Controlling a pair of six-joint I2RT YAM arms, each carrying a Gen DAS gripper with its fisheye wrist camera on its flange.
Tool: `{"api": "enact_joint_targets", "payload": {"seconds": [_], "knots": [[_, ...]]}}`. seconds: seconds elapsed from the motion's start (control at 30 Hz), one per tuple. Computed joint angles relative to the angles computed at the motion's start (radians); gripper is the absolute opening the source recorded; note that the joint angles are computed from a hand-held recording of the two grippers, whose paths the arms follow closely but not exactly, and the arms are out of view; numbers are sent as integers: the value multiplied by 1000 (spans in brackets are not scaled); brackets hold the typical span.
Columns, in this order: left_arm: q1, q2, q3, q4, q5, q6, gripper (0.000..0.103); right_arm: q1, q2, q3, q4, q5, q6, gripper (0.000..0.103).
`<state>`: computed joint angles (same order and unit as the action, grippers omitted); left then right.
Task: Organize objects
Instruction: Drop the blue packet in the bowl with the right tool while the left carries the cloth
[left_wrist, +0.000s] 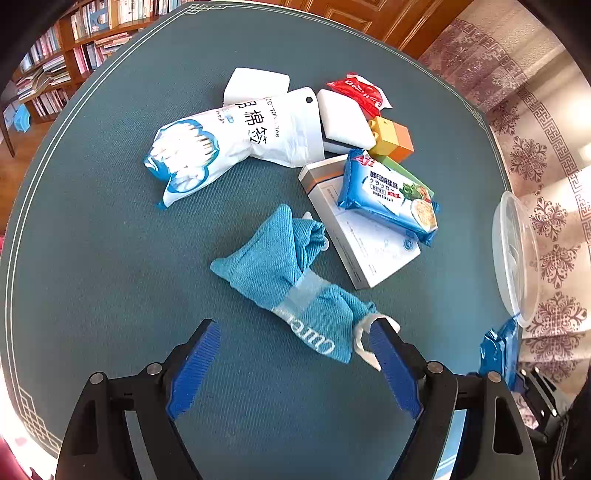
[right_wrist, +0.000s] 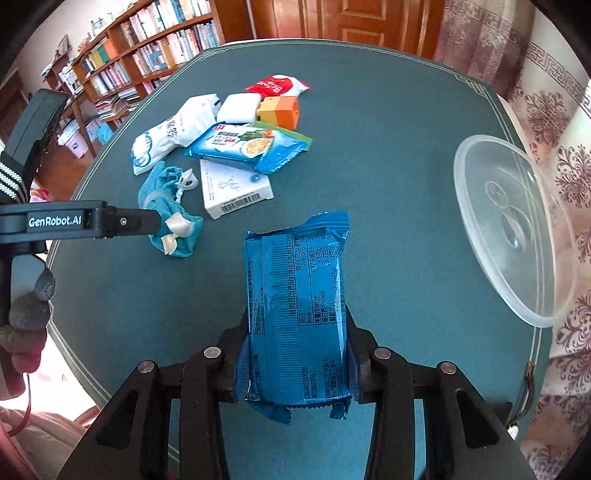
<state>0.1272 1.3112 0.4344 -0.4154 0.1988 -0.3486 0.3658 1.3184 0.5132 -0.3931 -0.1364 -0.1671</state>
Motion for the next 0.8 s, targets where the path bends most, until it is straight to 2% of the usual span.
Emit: {"api": "enact_joint_targets", "payload": {"seconds": [0.17, 0.37, 0.6, 0.8], "knots": [[9, 158, 77, 21, 28, -29, 76, -50, -19, 56, -97, 2, 19, 42], [3, 232, 104, 52, 82, -67, 63, -72, -17, 101, -143, 5, 27, 42], [10, 242, 111, 56, 121, -79, 55, -90, -14, 140, -180, 0, 20, 42], [1, 190, 105, 5, 89, -62, 52, -127, -19, 167, -203, -4, 5, 42]]}}
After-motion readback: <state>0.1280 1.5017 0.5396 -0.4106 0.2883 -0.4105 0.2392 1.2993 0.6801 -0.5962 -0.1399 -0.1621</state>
